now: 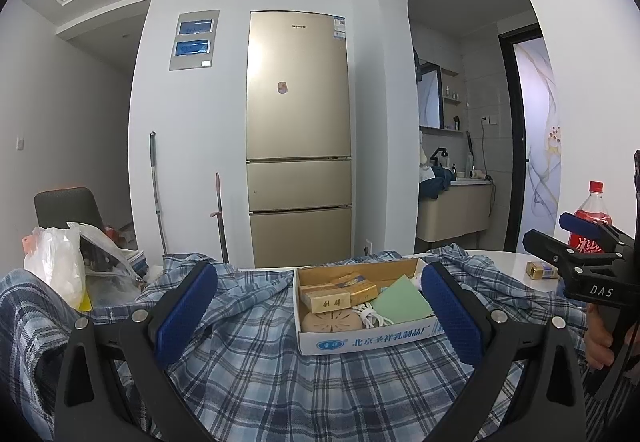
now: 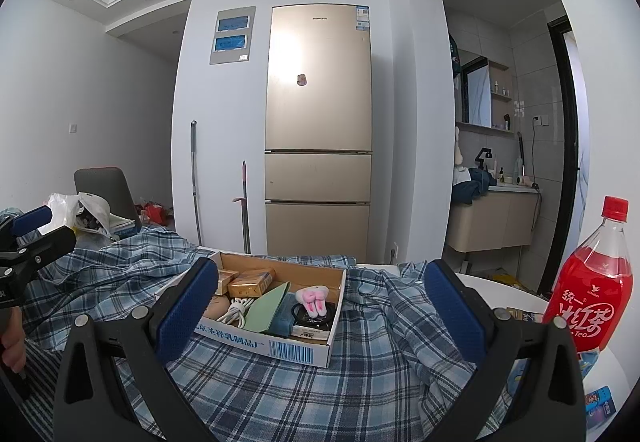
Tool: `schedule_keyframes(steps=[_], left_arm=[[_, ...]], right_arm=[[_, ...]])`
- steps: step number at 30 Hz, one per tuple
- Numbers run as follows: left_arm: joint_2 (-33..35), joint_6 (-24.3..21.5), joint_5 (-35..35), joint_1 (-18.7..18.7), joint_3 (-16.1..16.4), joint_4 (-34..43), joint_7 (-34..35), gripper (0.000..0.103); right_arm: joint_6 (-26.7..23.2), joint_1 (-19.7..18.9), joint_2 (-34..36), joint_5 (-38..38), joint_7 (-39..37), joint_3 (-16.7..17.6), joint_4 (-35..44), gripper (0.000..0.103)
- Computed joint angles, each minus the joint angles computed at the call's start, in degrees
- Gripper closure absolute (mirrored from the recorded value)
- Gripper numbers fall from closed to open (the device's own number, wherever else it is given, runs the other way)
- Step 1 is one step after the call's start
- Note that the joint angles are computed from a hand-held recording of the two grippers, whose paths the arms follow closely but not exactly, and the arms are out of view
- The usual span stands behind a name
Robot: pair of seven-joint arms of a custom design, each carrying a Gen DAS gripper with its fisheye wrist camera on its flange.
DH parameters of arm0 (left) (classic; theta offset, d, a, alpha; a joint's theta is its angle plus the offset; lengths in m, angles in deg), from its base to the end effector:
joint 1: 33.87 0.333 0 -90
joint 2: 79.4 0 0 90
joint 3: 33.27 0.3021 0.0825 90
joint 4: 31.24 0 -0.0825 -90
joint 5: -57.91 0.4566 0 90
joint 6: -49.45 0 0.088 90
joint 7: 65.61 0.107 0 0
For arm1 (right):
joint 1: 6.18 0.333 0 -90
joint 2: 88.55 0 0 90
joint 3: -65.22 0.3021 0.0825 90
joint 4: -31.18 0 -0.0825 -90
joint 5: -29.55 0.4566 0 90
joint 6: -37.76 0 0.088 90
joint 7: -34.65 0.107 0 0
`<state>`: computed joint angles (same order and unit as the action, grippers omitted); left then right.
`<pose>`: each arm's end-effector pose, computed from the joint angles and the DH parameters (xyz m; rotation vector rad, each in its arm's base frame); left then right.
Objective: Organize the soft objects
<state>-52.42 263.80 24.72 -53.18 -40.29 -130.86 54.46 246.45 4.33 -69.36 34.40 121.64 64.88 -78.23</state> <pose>0.6863 -0.2420 0.4231 -1.2181 1.4149 -1.2314 0.6965 0.1144 0.4387 -1.3961 1.2333 -1.0203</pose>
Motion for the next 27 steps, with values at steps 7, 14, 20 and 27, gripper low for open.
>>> schedule_keyframes(steps=[7, 14, 20, 27], left_arm=[[-0.2, 0.0, 0.2, 0.1, 0.0, -0.3, -0.3, 0.0], [-0.3, 0.1, 0.4, 0.2, -0.1, -0.4, -0.5, 0.0], [-0.3, 0.0, 0.2, 0.1, -0.1, -0.5, -0.4, 0.0], [-0.4, 0.1, 0.2, 0.0, 0.0, -0.5, -0.5, 0.0]], right_arm=[[-0.3, 0.2, 0.4, 0.1, -0.5, 0.0, 0.4, 0.0], [-0.3, 0.3, 0.4, 0.3, -0.7, 0.0, 0.4, 0.0], [-0.4, 0.3, 0.4, 0.3, -0.8, 0.0, 0.4, 0.0], [-0.4, 0.3, 0.4, 0.2, -0.7, 0.0, 0.4, 0.0]])
